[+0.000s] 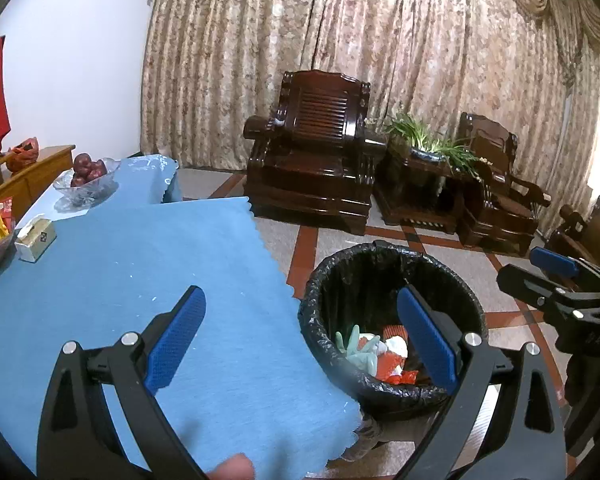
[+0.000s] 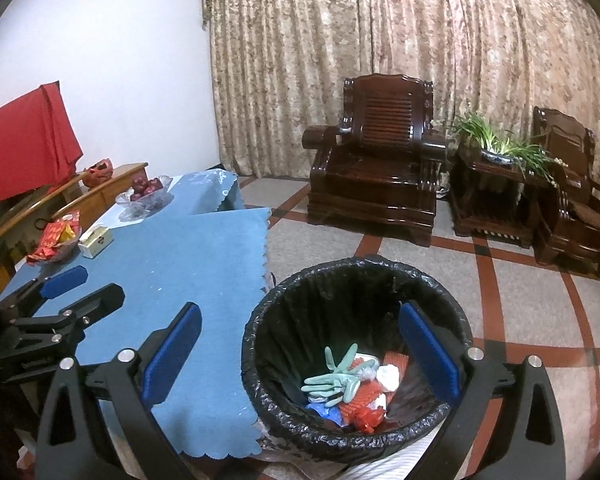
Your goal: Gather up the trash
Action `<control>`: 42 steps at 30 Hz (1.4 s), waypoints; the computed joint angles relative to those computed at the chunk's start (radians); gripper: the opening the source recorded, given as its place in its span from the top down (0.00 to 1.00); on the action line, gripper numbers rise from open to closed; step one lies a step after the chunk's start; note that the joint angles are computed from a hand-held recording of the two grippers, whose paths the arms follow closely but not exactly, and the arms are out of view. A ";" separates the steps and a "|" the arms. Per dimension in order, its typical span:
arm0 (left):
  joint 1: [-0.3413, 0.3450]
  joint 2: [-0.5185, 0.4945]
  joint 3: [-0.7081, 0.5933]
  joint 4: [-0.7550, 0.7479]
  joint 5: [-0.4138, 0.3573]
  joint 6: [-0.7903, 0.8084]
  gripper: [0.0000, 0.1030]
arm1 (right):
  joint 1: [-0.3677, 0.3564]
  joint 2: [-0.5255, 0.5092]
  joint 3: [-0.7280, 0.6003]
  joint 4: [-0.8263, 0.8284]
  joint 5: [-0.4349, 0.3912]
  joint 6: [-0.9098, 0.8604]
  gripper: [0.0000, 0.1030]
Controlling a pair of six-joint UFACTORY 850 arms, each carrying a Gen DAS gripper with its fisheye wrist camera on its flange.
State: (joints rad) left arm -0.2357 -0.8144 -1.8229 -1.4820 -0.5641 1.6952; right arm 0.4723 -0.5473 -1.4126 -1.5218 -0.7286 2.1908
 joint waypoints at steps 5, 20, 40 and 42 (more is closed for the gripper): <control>0.003 0.017 0.024 -0.047 0.007 0.041 0.09 | 0.003 -0.003 -0.005 -0.004 -0.001 0.000 0.06; 0.009 0.022 0.022 -0.051 0.016 0.029 0.09 | 0.008 -0.011 -0.021 0.003 0.000 -0.020 0.06; 0.010 0.009 0.002 -0.034 0.018 0.015 0.09 | 0.004 -0.019 -0.037 0.015 0.006 -0.040 0.06; 0.012 0.002 -0.008 -0.029 0.017 0.010 0.09 | 0.003 -0.019 -0.037 0.016 0.007 -0.042 0.06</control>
